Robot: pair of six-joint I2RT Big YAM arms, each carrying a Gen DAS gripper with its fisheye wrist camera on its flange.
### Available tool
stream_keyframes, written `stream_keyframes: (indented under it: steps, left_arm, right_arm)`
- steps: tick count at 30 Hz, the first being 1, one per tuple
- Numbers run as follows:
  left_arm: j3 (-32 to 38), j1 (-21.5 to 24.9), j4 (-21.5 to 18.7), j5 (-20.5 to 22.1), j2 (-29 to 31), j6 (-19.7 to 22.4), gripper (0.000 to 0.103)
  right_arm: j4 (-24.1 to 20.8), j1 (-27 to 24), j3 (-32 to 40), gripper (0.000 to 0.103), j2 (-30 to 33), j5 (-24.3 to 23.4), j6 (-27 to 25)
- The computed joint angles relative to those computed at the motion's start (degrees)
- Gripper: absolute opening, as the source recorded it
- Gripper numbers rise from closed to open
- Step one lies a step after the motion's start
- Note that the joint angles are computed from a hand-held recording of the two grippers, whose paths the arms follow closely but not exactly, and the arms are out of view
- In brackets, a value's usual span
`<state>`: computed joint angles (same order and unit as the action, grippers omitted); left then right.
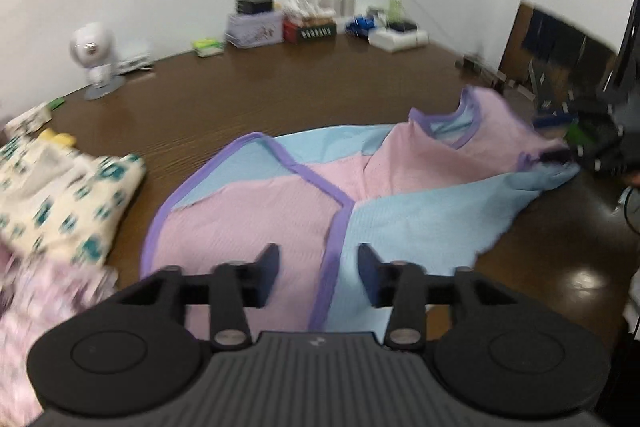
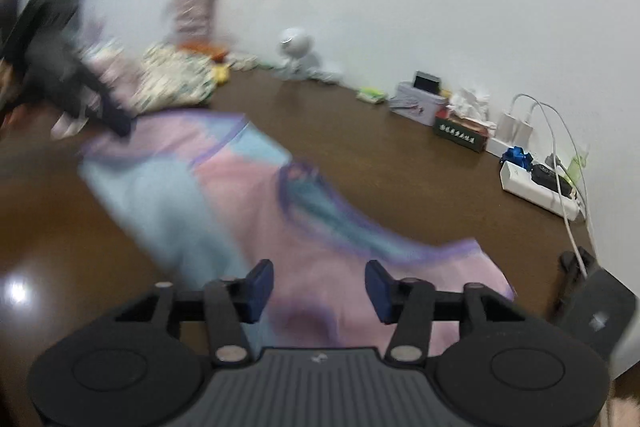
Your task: Fold clothes
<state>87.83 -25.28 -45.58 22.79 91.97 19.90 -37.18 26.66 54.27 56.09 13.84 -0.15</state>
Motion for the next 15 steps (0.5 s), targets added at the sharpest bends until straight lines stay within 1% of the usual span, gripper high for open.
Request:
stream_keyframes:
  steps: [2,3,4,5,6,7,8,9,10,11,13,15]
  left_arm:
    - [-1.58,1.14,-1.21,1.09,-1.15,0.35,0.047]
    - [-2.05,1.24,-1.66,0.2,-1.18,0.69,0.047]
    - [-2.54,1.33,-2.09,-0.7,-1.21,1.01,0.047]
    - [-2.85,1.39,-2.39,-1.46,-1.01,1.15,0.047]
    - [-2.94,1.42,-2.55,-2.05,-0.51,1.06,0.047]
    - [-3.34,1.53,-2.02,-2.36,-0.27,1.01,0.042]
    - [-3.77,1.73,-1.19,-2.41,-0.27,0.96,0.033]
    - [-3.65,1.86,-1.1,-2.63,-0.12,0.8,0.024]
    - [-3.51,2.0,-1.01,-2.84,0.04,0.63,0.019]
    - [-3.38,2.13,-0.93,-3.06,0.2,0.47,0.012]
    - [-3.27,2.15,-0.9,-3.33,0.32,0.54,0.012]
    - [-3.23,2.08,-0.93,-3.54,0.35,0.77,0.012]
  right_arm:
    - [-5.96,0.97,-1.01,0.05,-2.78,2.5,0.93]
    - [-7.21,1.28,-1.78,0.049,-3.79,2.72,2.05]
    - [-8.31,1.57,-2.57,0.049,-4.76,2.83,3.22]
    - [-9.41,1.87,-3.36,0.046,-5.74,2.92,4.4]
    - [-9.57,2.02,-4.17,0.045,-6.15,3.05,5.14]
    - [-8.31,1.32,-5.02,0.044,-6.59,2.48,5.39]
    - [-6.92,0.52,-5.86,0.029,-7.01,1.83,5.62]
    - [-6.6,-0.26,-5.95,0.016,-7.01,0.68,6.57]
    - [-7.51,-1.28,-5.41,0.002,-6.81,-0.52,7.11]
    - [-8.52,-2.32,-4.81,0.001,-6.57,-1.73,7.58]
    - [-10.99,-3.95,-3.29,0.001,-6.83,-3.78,4.08]
    - [-11.53,-6.7,-1.75,0.001,-6.68,-5.23,3.44]
